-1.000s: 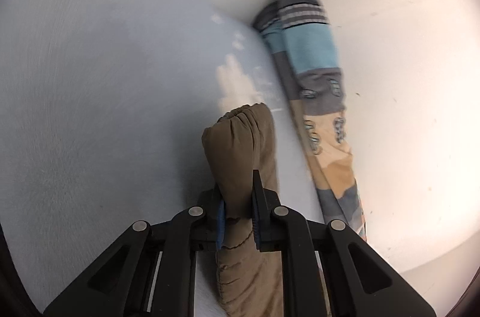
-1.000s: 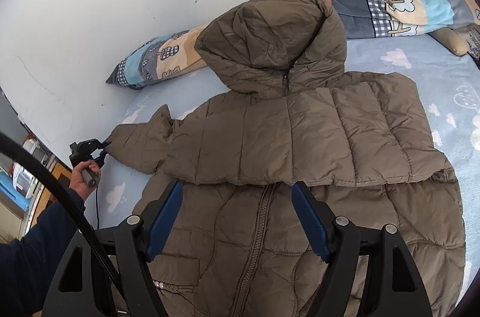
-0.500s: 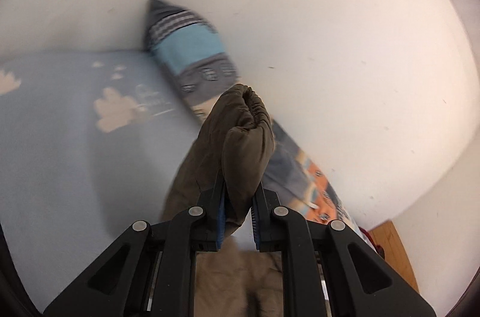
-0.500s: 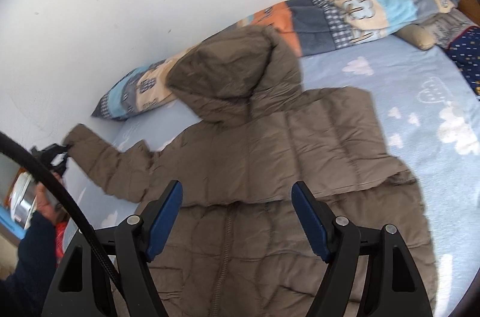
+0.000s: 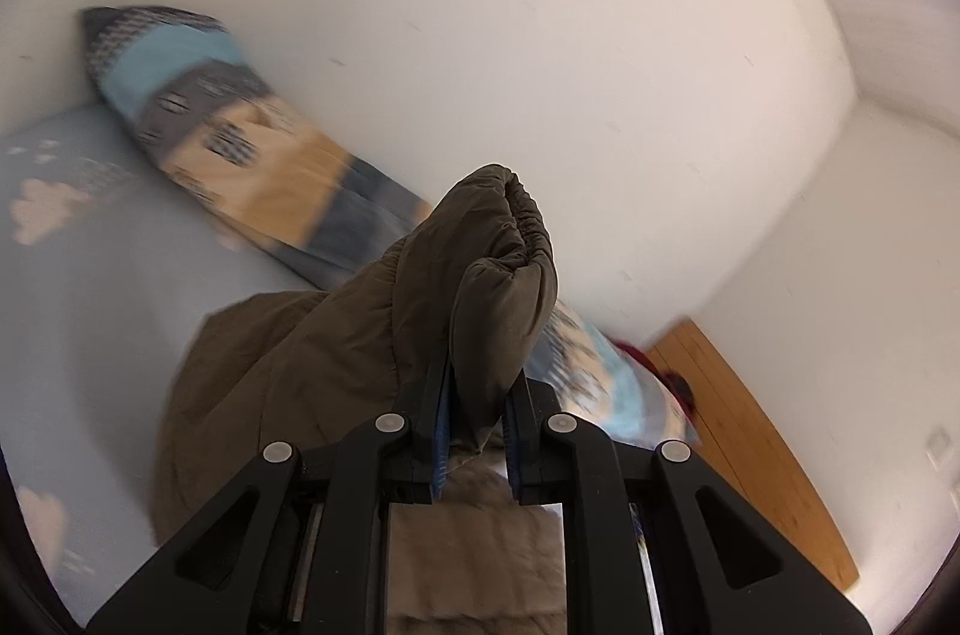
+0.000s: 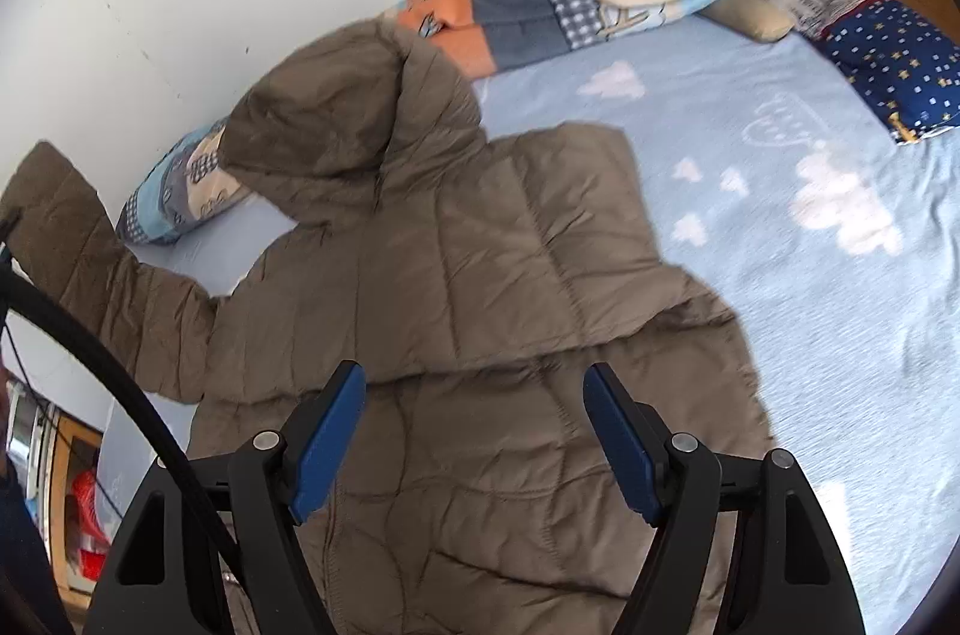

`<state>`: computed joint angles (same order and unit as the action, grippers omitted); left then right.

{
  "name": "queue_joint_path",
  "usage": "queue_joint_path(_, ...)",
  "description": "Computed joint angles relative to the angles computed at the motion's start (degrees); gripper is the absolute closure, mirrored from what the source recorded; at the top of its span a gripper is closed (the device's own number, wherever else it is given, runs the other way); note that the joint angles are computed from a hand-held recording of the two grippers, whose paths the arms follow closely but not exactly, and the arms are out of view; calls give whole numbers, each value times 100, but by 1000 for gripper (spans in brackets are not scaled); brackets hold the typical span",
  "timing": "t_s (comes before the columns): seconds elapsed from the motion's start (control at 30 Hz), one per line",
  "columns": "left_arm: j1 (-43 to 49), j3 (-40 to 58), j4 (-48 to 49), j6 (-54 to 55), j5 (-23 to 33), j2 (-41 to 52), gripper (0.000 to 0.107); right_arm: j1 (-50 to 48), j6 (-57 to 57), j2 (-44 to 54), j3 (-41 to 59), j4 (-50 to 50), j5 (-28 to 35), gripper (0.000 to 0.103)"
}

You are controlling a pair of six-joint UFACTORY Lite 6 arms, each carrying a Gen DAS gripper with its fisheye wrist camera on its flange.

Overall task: Fold large clothes
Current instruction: 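Lift the sleeve with the left tool, fold it across the jacket front, release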

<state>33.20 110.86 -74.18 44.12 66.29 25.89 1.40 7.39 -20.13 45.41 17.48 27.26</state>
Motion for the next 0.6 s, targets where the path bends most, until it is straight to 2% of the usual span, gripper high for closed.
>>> queue_joint_path(0.13, -1037, -1285, -3, 236, -528, -975, 94, -411, -275, -313, 16, 308, 127, 23)
queue_joint_path(0.33, -2951, -3121, -153, 695, -2039, -1700, 93, -1246, -726, -645, 121, 748, 381, 23)
queue_joint_path(0.5, -4447, -4050, -574, 1468, -3585, -1411, 92, -1762, -1030, -719, 268, 877, 525, 23)
queue_joint_path(0.6, -5144, -4185, -1078, 2109, -4275, -773, 90, -2008, -1321, -679, 328, 1140, 637, 23)
